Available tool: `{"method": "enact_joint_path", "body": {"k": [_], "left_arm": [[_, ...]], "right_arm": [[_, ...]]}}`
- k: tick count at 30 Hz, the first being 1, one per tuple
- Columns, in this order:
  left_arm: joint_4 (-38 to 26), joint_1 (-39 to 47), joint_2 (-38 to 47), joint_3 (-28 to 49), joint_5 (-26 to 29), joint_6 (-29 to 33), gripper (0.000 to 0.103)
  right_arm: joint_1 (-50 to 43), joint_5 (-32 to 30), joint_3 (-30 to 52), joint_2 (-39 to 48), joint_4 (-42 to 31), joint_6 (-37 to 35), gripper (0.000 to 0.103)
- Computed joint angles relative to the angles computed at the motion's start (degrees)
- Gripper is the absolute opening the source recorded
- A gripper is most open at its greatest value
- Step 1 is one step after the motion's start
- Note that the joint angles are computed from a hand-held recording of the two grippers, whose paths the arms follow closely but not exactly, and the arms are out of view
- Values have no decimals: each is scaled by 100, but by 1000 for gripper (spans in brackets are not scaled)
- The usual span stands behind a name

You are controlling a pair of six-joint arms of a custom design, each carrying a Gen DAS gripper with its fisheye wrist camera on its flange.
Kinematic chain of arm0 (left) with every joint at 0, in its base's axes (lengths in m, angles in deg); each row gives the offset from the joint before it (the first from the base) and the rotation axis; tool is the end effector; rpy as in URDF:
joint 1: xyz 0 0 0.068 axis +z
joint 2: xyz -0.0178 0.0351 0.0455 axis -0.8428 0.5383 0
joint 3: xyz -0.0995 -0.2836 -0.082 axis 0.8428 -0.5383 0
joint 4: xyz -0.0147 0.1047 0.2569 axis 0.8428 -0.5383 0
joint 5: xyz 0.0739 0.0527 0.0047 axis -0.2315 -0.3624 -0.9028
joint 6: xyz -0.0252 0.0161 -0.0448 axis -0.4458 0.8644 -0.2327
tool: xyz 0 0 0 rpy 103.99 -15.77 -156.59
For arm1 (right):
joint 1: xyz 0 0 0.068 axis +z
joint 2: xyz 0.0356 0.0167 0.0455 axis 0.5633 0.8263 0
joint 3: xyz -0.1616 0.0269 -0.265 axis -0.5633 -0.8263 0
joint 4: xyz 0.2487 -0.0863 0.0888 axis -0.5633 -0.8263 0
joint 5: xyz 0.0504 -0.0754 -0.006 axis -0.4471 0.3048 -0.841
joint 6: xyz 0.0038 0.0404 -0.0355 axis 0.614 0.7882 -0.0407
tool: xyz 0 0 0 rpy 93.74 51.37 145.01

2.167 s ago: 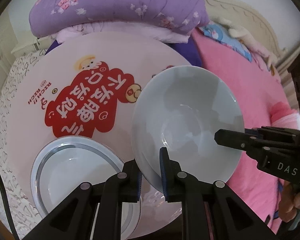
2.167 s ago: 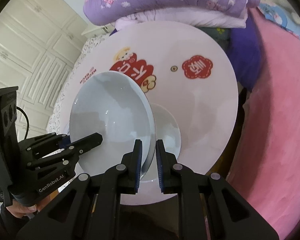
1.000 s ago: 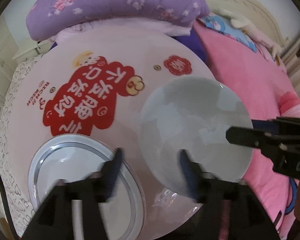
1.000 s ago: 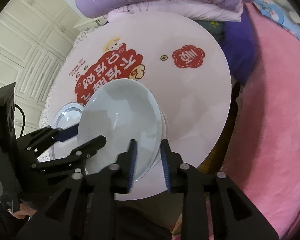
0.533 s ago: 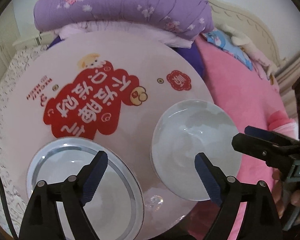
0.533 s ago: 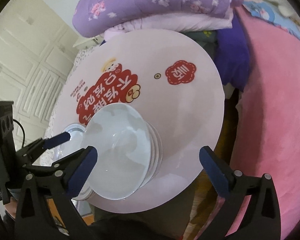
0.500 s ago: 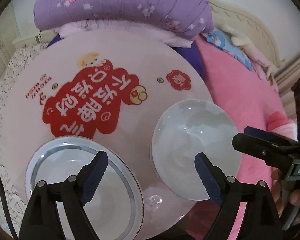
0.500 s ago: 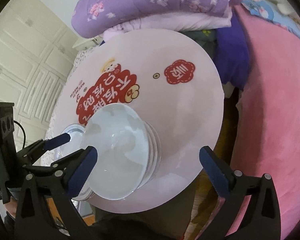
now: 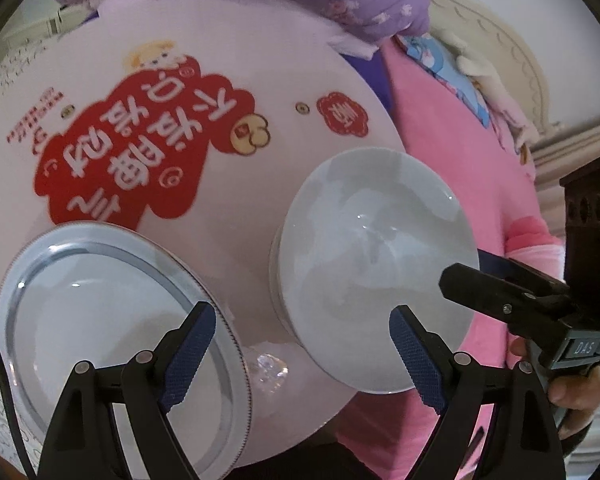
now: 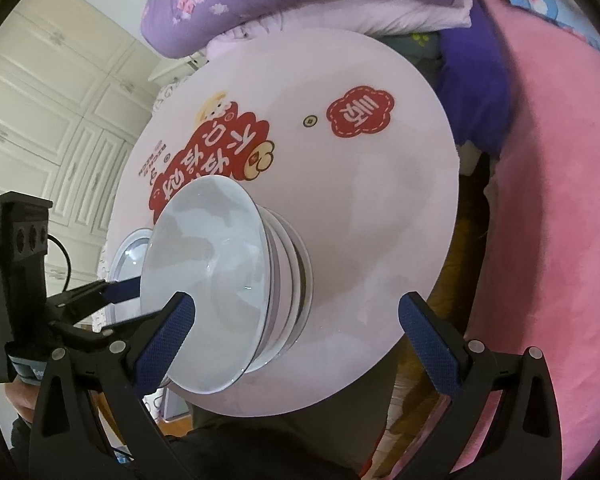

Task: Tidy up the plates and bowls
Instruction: 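Move both grippers to the rim of the bowl stack and close them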

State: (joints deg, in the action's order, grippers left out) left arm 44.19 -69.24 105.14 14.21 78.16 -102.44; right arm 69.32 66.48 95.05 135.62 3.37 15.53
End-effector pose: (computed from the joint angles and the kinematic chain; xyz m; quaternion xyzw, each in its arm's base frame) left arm 0.2965 -0.0750 0.2308 -0.0248 0.9717 -0.2124 0.1007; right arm 0.1805 0.1407 0.2080 -0.1440 0.9607 0.2259 0.0735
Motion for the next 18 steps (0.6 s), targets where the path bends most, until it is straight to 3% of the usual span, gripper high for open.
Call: {"method": "enact_joint_path", "body": {"k": [11,14,18], "left_arm": [[414,-32,444,-87,64,-420,86],[463,-24,431,-108,96,-457,85],[385,-56,367,-34,246,-267,77]], "right_arm": [[9,-192,-25,373,237,13,97],[-18,-149,-4,399,231,28,87],[-161,-292,-26,306,268,90,84]]}}
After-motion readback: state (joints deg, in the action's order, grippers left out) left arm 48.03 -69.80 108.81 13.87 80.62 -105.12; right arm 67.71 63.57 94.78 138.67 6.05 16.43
